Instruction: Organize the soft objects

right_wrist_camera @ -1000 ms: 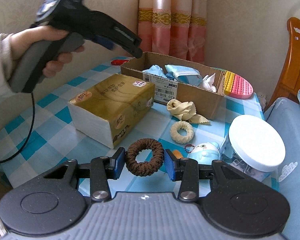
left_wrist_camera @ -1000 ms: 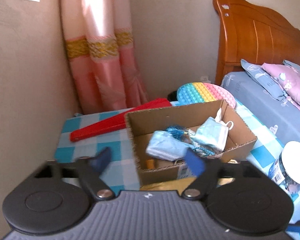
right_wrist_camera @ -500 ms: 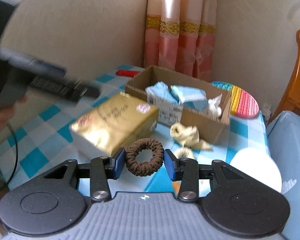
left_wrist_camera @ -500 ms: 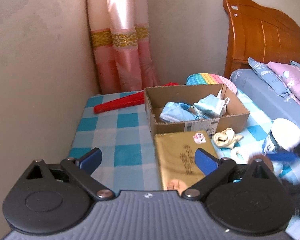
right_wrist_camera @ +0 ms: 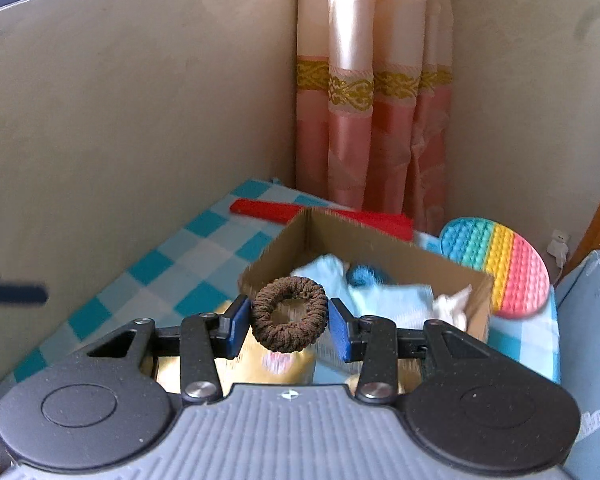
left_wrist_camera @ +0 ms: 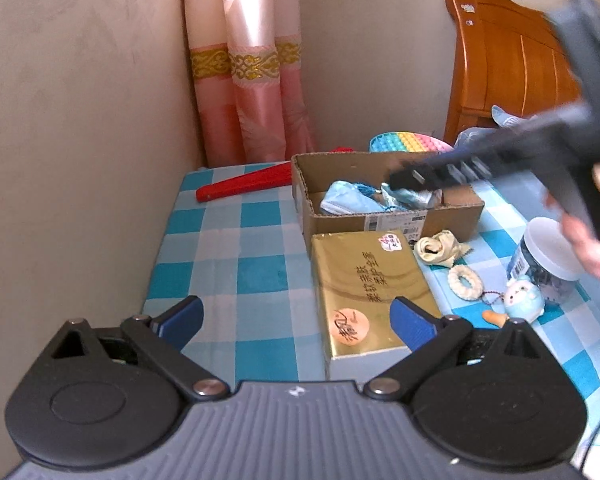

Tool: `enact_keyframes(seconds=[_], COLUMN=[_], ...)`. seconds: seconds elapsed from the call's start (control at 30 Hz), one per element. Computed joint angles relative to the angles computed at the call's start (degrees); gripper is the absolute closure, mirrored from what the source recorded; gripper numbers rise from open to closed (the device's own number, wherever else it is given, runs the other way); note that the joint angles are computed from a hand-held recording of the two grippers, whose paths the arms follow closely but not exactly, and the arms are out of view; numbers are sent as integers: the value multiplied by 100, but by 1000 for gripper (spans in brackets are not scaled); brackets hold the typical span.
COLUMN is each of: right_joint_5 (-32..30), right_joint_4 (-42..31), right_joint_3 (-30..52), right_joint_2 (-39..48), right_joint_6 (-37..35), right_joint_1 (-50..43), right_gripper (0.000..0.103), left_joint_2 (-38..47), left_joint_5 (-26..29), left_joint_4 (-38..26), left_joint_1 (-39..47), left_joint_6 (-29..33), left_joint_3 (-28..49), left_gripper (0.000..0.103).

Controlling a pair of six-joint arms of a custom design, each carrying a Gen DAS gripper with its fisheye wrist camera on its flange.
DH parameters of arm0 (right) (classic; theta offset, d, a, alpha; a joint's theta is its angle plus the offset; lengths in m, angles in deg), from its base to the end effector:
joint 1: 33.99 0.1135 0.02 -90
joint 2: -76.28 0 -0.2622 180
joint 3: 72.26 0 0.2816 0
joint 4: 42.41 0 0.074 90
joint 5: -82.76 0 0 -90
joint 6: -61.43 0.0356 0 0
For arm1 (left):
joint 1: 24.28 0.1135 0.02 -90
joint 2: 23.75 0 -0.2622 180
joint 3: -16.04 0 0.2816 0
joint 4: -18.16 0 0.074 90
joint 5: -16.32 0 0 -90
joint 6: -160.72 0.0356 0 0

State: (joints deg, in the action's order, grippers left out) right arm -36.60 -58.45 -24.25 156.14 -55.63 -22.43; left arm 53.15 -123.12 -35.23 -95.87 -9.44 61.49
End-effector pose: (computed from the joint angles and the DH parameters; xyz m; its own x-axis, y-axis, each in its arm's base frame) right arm 0.2742 0.0739 0.1451 -0.4213 -0.4909 -0.7626 -0.7730 0.6341 0.0189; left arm 0.0918 -0.1903 0.1252 -0.6404 -0.1047 -0.7609 -0.2082 0.9772 0.0407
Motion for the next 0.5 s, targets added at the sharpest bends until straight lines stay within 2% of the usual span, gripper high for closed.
enact_keyframes(seconds=[0.3, 0.37, 0.43, 0.5], right_joint_5=[745, 974, 1279, 1237], right_joint_4=[38, -34, -33, -9], right_joint_3=[1401, 1648, 1785, 1762], right_joint_2=[1537, 1802, 1970, 1990], right_joint_6=[594, 651, 718, 734], right_joint_1=[817, 941, 1057, 1061], right_gripper=[56, 49, 21, 11], left_joint_2=[356, 384, 399, 404], left_joint_5=[168, 208, 248, 283], left_joint_4=[-385, -486, -562, -614], left_joint_1=[-337, -409, -460, -498], left_joint_6=[-797, -967, -1105, -1218], left_joint_3=[134, 138, 134, 113], left_gripper=[4, 4, 4, 4])
